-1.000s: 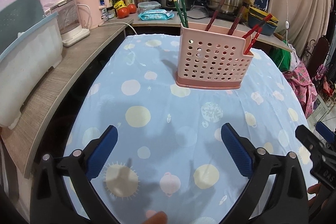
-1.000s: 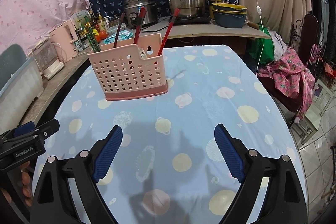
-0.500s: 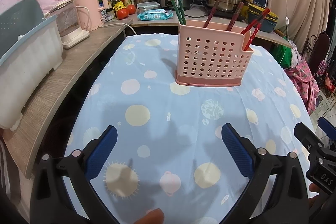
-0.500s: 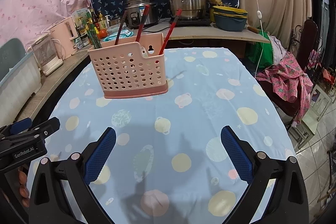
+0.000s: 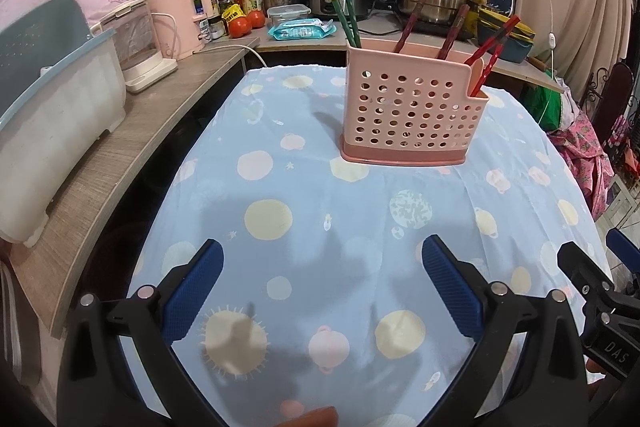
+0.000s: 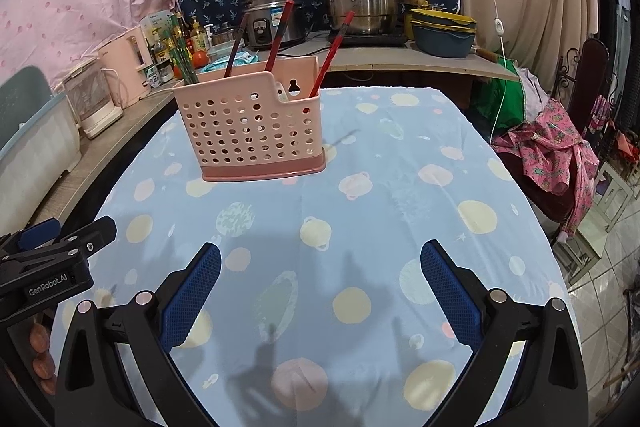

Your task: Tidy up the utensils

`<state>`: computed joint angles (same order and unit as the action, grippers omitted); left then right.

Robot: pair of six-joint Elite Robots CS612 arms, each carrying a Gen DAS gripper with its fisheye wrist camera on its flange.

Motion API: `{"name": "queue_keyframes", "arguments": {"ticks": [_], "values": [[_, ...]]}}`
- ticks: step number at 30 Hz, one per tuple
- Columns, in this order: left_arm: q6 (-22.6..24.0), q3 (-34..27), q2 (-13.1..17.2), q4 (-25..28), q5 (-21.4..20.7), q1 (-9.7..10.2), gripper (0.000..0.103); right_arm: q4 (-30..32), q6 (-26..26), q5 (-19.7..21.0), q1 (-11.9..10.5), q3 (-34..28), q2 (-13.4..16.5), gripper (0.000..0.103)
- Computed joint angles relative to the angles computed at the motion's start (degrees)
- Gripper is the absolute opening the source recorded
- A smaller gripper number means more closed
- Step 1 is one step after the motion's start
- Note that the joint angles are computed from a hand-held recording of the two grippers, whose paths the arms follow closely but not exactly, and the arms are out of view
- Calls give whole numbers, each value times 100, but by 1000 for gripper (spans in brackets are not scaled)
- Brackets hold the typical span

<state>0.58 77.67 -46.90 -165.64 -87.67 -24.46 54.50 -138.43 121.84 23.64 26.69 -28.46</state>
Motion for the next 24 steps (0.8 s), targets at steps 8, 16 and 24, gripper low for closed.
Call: {"name": "queue_keyframes", "arguments": {"ticks": [8, 16, 24], "values": [[-5, 17, -4, -19, 57, -5, 95, 21, 15, -3, 6, -9, 13, 96], [-18, 5, 4, 8, 88, -3, 95, 35, 34, 3, 8, -8, 31, 96], [-19, 7, 5, -2, 89, -3, 95, 19, 45, -14, 4, 12, 18, 96]]}}
